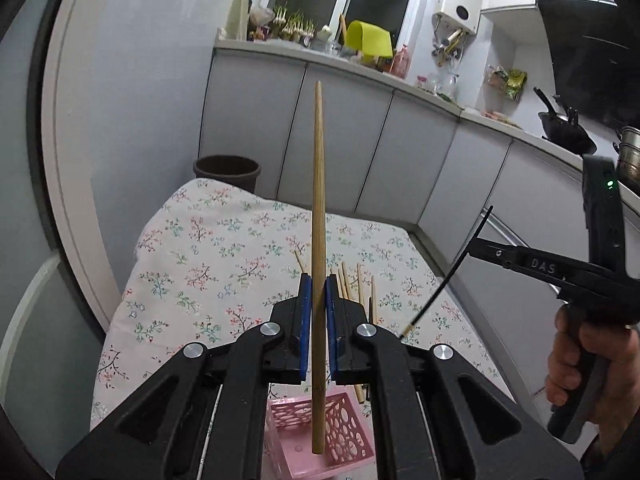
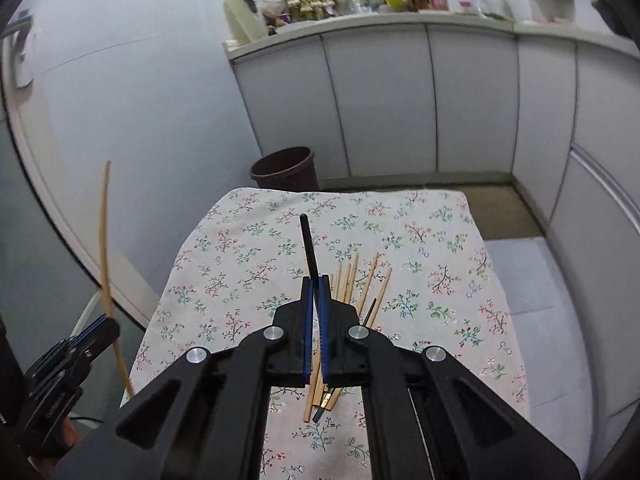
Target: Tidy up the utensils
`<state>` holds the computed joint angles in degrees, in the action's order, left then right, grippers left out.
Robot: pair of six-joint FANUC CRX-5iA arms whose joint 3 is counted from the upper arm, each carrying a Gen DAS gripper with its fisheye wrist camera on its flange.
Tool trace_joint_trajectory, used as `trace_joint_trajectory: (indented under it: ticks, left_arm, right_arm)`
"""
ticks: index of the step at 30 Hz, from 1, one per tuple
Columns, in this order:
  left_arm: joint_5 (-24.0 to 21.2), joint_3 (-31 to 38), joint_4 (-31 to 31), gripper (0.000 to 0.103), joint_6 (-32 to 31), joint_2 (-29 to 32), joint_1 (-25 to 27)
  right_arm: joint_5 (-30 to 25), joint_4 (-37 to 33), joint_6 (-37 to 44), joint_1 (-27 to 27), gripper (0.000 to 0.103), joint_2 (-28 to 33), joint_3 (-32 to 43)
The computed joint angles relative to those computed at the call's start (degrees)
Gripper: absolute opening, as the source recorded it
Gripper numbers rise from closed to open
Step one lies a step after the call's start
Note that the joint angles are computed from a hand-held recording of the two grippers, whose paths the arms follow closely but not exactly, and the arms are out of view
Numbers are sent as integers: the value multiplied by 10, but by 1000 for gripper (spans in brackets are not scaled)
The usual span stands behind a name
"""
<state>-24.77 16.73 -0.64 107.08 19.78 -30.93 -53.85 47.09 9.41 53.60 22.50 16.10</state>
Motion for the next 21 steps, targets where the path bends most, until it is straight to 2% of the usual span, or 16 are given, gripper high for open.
trace_joint_trajectory:
  ticks: [2, 6, 7, 8, 11, 12, 13, 15, 17, 18, 19, 21]
  left_arm:
    - [44, -32, 22, 6, -12, -8, 3]
    - [75, -50, 19, 6, -7, -6, 4]
    - [73, -50, 15, 6, -4, -5, 3]
    - [71, -53, 26, 6, -14, -3, 5]
    - [85, -75, 84, 6, -62, -6, 8]
    - [80, -73, 85, 6, -63, -6, 8]
    - [83, -78, 95, 6, -74, -8, 8]
    - [85, -81, 94, 6, -78, -9, 6]
    - [84, -82, 99, 6, -80, -8, 6]
    - [91, -90, 118, 6, -95, -8, 7]
    - [101, -101, 144, 6, -118, -10, 7]
    - [110, -111, 156, 6, -135, -14, 8]
  right_arm:
    - [-5, 7, 8, 11, 0, -3, 2]
    - [-7, 8, 18, 28, 0, -9, 6]
    - [-15, -7, 33, 30, 0, -6, 17]
    - [-29, -52, 77, 28, 0, 7, 45]
    - [-58, -164, 166, 2, 1, 47, 106]
    - [-74, -197, 189, -7, 7, 64, 129]
    - [-86, -229, 213, -19, 26, 84, 155]
    - [-68, -262, 220, -34, 46, 100, 165]
    - [-62, -308, 237, -53, 46, 124, 193]
    - [-66, -333, 250, -63, 39, 143, 219]
    - [-73, -357, 263, -72, 27, 163, 248]
    - [-93, -392, 276, -85, 17, 203, 306]
